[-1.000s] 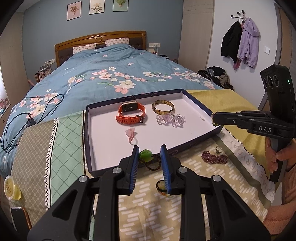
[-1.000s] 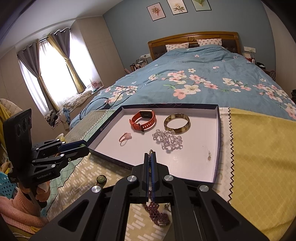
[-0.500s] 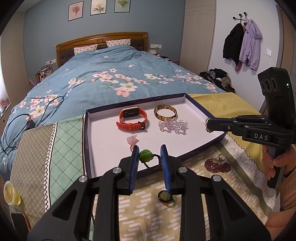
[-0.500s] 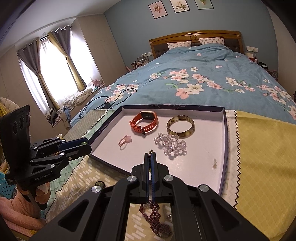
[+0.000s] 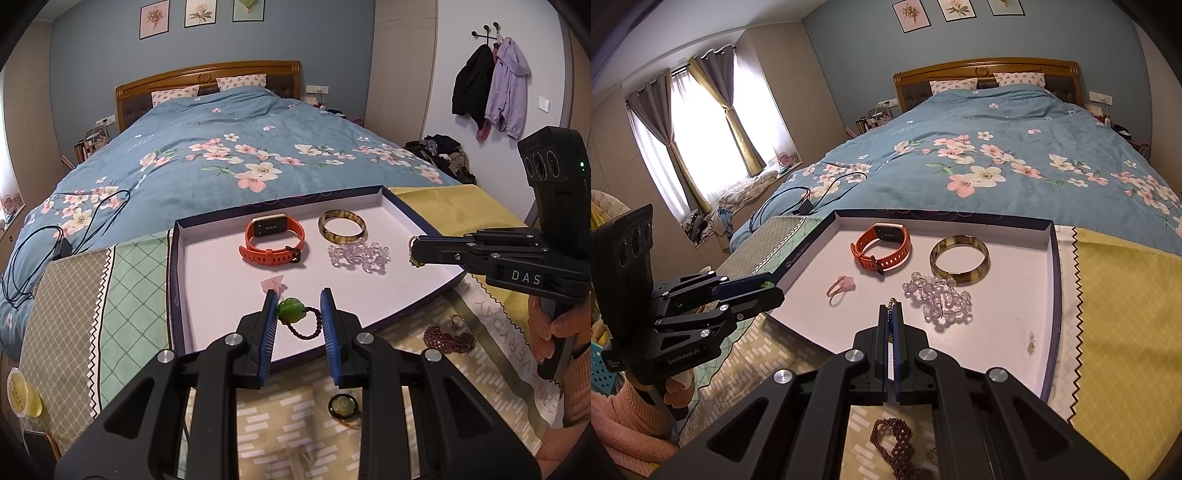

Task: Organize jewelry
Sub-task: 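Carry the green ring into the box with the left gripper while the right gripper carries the pendant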

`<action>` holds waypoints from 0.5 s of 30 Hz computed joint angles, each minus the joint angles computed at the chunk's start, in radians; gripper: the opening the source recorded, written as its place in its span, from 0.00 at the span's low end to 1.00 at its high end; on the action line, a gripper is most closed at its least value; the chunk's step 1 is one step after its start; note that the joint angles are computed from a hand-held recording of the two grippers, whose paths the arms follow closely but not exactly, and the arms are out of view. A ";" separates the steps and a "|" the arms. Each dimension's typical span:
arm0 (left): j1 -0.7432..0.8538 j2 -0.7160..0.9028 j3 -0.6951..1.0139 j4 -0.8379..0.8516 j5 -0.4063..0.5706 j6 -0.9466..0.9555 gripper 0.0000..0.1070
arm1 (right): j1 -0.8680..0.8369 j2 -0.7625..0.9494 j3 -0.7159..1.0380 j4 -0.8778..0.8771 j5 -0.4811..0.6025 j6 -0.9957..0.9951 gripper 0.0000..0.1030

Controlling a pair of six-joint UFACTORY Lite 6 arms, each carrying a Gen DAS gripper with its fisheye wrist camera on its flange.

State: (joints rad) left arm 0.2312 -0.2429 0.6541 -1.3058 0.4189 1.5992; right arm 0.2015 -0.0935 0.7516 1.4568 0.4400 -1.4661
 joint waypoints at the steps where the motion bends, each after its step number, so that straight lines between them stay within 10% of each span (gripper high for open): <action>1: -0.002 0.006 0.004 -0.001 -0.002 -0.002 0.22 | 0.002 0.008 0.006 0.000 0.000 0.001 0.01; 15: -0.021 0.109 0.065 -0.010 -0.035 -0.007 0.22 | 0.024 0.108 0.078 -0.001 -0.013 0.010 0.01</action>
State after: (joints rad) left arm 0.2104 -0.1338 0.7193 -1.3157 0.3841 1.5924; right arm 0.2251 0.0145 0.8297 1.4559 0.4271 -1.4561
